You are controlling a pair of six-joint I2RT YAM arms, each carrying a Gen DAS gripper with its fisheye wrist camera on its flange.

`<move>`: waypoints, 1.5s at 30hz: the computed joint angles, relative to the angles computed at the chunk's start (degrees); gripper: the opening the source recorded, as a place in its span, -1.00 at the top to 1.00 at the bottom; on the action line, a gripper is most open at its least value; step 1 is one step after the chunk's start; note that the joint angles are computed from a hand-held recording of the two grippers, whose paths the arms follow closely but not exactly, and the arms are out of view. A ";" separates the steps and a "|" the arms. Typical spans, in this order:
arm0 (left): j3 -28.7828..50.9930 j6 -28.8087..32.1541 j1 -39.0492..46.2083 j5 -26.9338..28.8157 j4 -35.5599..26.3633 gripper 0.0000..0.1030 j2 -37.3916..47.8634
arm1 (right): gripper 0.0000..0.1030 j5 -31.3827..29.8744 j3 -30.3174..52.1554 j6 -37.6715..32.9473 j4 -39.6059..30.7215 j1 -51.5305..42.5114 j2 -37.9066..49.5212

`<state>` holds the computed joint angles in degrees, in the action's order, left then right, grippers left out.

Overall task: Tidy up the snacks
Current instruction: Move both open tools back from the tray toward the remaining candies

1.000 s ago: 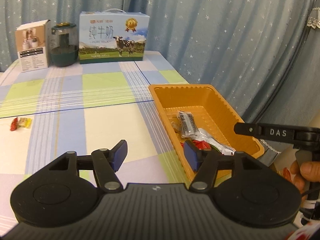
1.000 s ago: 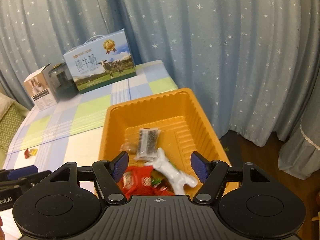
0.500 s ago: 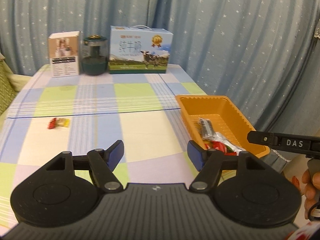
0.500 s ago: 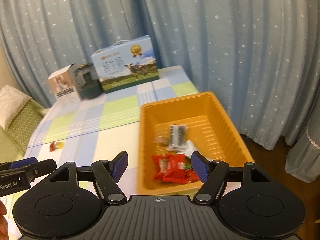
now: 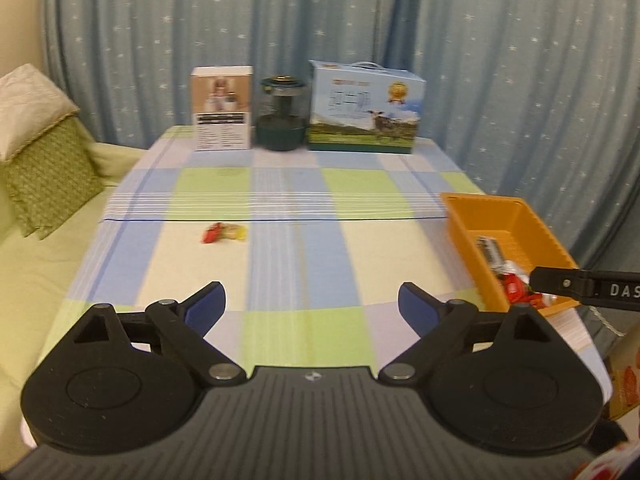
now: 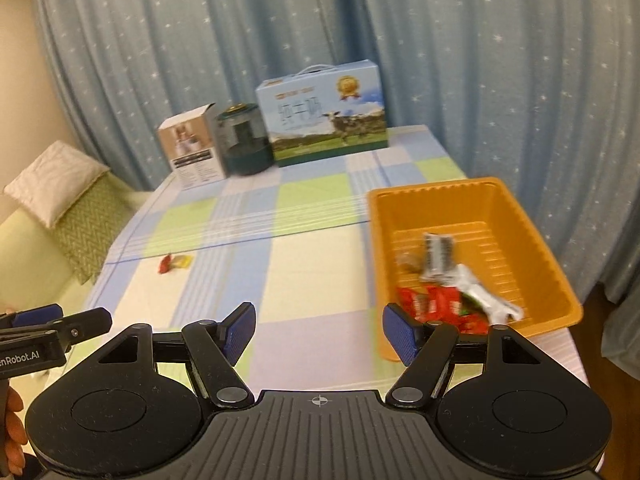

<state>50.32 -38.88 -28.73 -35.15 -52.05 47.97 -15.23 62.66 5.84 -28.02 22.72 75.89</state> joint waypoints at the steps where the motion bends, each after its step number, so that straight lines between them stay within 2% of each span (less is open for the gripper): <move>1: -0.12 0.30 0.71 -0.21 -0.79 -0.80 -0.88 | -0.37 0.31 0.02 0.21 0.13 0.88 0.13; 5: -1.02 2.16 4.49 0.16 -2.90 -0.81 -4.77 | -0.37 1.15 0.17 0.47 0.60 3.95 0.66; 11: -2.97 7.80 12.78 3.85 -1.91 -0.82 -10.18 | -0.37 2.69 1.06 1.39 1.75 8.16 2.49; 15: -4.13 12.76 19.67 7.53 -0.61 -0.82 -12.28 | -0.37 4.52 1.43 2.60 3.62 10.46 3.68; 19: -5.62 19.19 29.12 15.31 1.67 -0.82 -13.82 | -0.37 4.97 3.29 2.91 4.30 12.39 6.43; 24: -7.98 24.72 37.08 20.20 4.59 -0.82 -14.14 | -0.37 5.23 5.92 2.21 5.89 14.89 10.52; 34: -12.17 32.22 50.05 29.45 14.38 -0.82 -7.00 | -0.37 4.56 13.63 -0.68 10.00 17.66 22.89; 45: -16.77 35.21 58.51 35.53 32.46 -0.82 8.37 | -0.36 2.54 27.32 -5.22 11.37 19.26 40.58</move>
<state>33.56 -3.67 29.78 0.38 -19.58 56.33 -12.69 89.98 0.62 -16.65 41.98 116.48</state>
